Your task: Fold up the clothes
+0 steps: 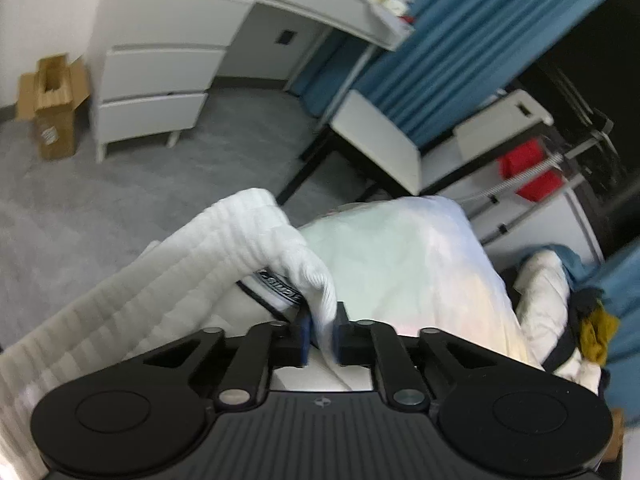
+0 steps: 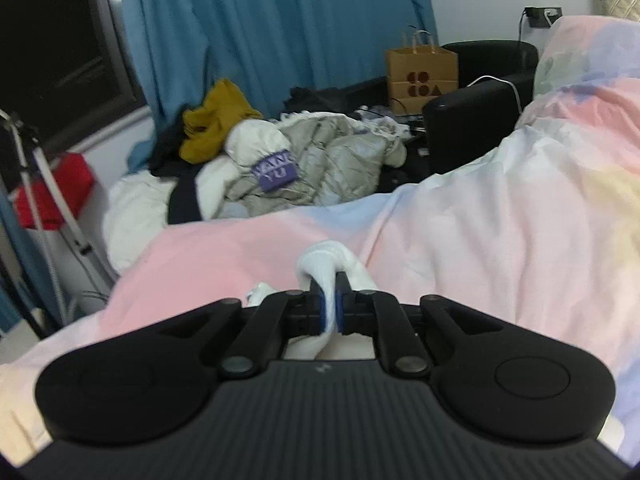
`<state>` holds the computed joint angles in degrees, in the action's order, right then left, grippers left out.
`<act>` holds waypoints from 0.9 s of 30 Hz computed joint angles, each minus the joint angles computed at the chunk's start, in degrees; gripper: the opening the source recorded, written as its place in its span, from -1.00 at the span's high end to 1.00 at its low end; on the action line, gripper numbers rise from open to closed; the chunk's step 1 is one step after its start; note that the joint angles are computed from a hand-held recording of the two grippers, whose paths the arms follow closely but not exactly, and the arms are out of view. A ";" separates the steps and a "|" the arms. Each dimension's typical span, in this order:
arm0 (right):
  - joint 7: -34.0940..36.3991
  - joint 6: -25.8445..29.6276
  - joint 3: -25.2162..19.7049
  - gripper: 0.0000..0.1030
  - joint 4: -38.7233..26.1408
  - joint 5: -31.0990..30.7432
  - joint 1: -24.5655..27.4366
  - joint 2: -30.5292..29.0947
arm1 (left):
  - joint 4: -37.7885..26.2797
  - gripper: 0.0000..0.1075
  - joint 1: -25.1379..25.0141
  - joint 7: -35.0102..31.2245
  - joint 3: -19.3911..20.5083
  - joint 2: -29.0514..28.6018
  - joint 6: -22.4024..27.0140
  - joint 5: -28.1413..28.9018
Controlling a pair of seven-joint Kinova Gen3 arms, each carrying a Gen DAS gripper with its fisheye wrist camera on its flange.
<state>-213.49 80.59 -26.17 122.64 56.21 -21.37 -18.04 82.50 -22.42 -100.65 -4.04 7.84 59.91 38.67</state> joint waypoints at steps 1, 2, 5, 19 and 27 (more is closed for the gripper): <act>-0.31 -0.39 -0.22 0.53 0.51 0.00 -0.36 -1.26 | 0.82 0.39 -1.59 -2.33 0.41 -0.71 0.91 1.97; -0.69 -0.50 -0.79 0.40 0.94 -0.12 -0.54 -2.59 | 1.80 0.33 -3.97 -4.66 1.33 -1.69 2.41 4.30; -2.45 3.19 -7.14 -0.19 0.69 -2.62 0.92 -6.77 | 5.27 0.05 -6.15 -11.65 -2.17 -5.63 7.91 11.29; -20.67 4.43 -26.46 -0.39 -1.63 -31.14 10.87 -28.00 | 23.65 -0.44 -11.88 -21.69 -20.94 -16.14 27.58 14.56; -22.93 -14.01 -25.50 -0.38 10.50 -33.72 13.48 -36.05 | 30.61 -0.43 -14.59 -20.86 -16.79 -9.24 21.74 22.00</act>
